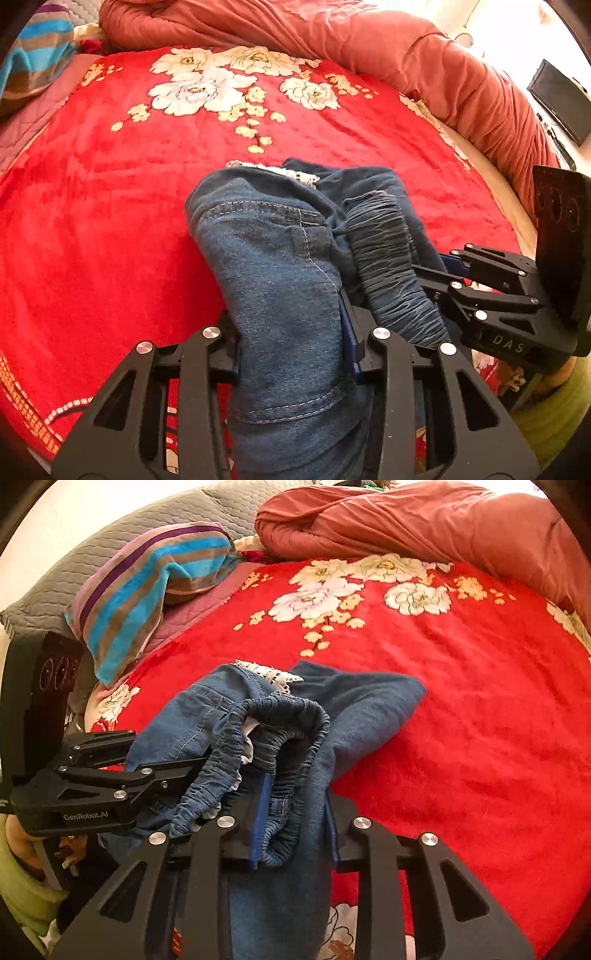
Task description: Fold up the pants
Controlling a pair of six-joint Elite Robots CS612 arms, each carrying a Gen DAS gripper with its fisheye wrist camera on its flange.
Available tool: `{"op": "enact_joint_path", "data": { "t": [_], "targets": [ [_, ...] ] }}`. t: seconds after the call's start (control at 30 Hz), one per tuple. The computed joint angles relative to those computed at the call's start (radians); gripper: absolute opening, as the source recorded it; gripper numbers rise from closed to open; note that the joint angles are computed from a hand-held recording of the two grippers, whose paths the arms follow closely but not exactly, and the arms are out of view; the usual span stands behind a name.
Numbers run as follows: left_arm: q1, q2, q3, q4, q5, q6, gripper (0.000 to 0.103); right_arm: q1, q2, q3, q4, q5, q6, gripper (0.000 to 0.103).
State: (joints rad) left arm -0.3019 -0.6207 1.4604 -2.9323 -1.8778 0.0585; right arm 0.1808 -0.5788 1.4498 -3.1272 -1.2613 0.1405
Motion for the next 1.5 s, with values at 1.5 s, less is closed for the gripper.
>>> {"op": "enact_joint_path", "data": {
  "t": [1.5],
  "targets": [
    [-0.007, 0.062, -0.158, -0.020, 0.087, -0.019, 0.031, 0.003, 0.073, -0.195, 0.061, -0.122, -0.033, 0.025]
  ]
}}
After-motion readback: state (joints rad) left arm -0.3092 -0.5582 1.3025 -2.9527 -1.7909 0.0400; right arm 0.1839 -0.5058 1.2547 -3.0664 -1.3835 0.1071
